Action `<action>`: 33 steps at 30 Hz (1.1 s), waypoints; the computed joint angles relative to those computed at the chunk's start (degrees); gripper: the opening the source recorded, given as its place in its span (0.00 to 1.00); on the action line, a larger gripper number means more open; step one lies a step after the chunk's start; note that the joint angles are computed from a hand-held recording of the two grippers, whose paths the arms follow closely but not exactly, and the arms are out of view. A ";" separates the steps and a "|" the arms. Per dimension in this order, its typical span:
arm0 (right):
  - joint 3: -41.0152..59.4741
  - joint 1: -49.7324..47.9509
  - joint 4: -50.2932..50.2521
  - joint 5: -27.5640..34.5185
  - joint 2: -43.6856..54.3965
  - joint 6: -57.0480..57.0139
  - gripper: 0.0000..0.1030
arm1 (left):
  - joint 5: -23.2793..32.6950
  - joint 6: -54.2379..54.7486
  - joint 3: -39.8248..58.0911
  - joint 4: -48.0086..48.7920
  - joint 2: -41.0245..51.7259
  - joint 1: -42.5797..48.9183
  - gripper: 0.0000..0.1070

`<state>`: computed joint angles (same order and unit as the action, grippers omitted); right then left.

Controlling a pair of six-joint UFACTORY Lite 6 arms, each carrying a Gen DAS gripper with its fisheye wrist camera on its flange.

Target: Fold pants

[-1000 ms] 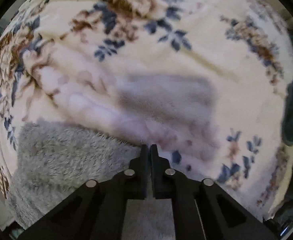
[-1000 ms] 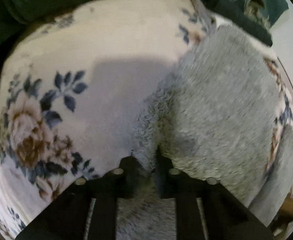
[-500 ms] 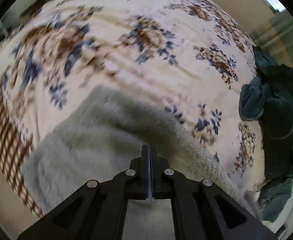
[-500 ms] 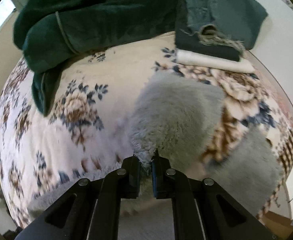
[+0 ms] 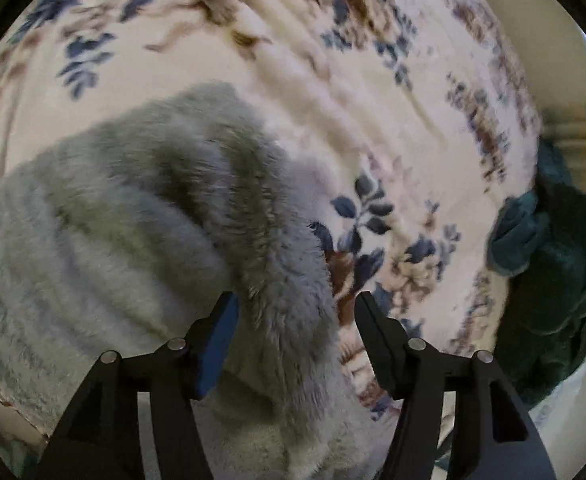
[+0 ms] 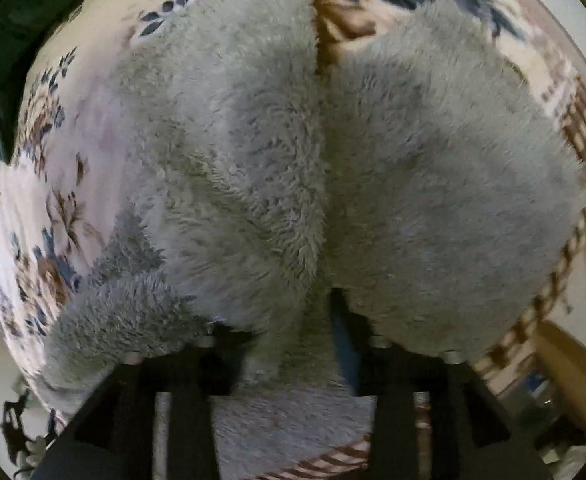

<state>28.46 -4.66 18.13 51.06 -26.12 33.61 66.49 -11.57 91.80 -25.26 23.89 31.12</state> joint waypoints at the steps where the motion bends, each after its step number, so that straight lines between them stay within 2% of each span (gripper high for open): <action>1: -0.20 0.35 -0.67 -0.06 -0.81 0.84 0.54 | 0.42 -0.27 2.70 1.94 3.16 -2.01 0.54; 3: 0.11 1.49 -3.16 0.38 -1.27 2.98 0.55 | 1.12 -0.87 6.06 6.64 7.93 -5.41 0.52; 4: 0.51 1.39 -3.68 0.87 -1.26 3.54 0.55 | 0.16 -0.35 5.80 7.88 8.67 -6.40 0.26; 5: 1.14 0.55 -3.55 1.53 -1.13 3.05 0.55 | -1.59 1.25 4.25 7.54 8.29 -6.84 0.06; 8: 1.40 -2.39 -4.55 4.31 -3.17 1.85 0.55 | -6.98 9.81 -3.15 3.14 1.06 -5.54 0.05; 10: 2.51 -3.79 -5.39 6.33 -4.23 0.82 0.55 | -7.73 15.62 -8.09 0.83 -6.16 -3.01 0.05; 13: 4.04 -3.72 -6.45 9.02 -6.34 0.66 0.55 | -3.19 21.97 -14.14 -3.14 -16.52 5.00 0.05; 17: 5.28 -2.67 -6.64 12.40 -8.59 0.73 0.55 | 7.70 29.26 -20.94 -4.03 -28.66 21.79 0.05; 20: 4.64 0.20 -8.31 14.85 -10.82 2.07 0.55 | 12.54 34.51 -25.42 -2.17 -33.32 34.30 0.05; 24: 4.76 6.23 -9.70 13.68 -8.87 5.20 0.55 | 10.94 40.70 -35.51 1.92 -35.79 45.95 0.06; 27: 4.26 7.02 -10.71 14.06 -9.83 4.79 0.55 | 7.67 41.30 -41.26 4.22 -36.24 49.61 0.10; 28: 5.98 7.34 -10.40 15.08 -7.33 4.67 0.55 | 7.51 40.78 -42.02 4.83 -36.45 50.26 0.11; 30: 9.47 9.93 -13.20 20.17 -3.64 5.81 0.55 | 9.13 40.87 -42.10 4.30 -37.61 53.13 0.14; 32: 11.30 10.67 -13.74 20.79 -3.31 6.21 0.55 | 9.59 39.62 -40.93 4.71 -39.55 54.10 0.34; 33: 12.06 8.63 -14.12 22.50 -4.81 4.31 0.57 | 10.16 40.12 -39.69 3.50 -41.33 54.96 0.41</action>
<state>40.52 3.97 4.01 73.55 -30.92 37.92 76.65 28.55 52.11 -21.77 -17.44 86.07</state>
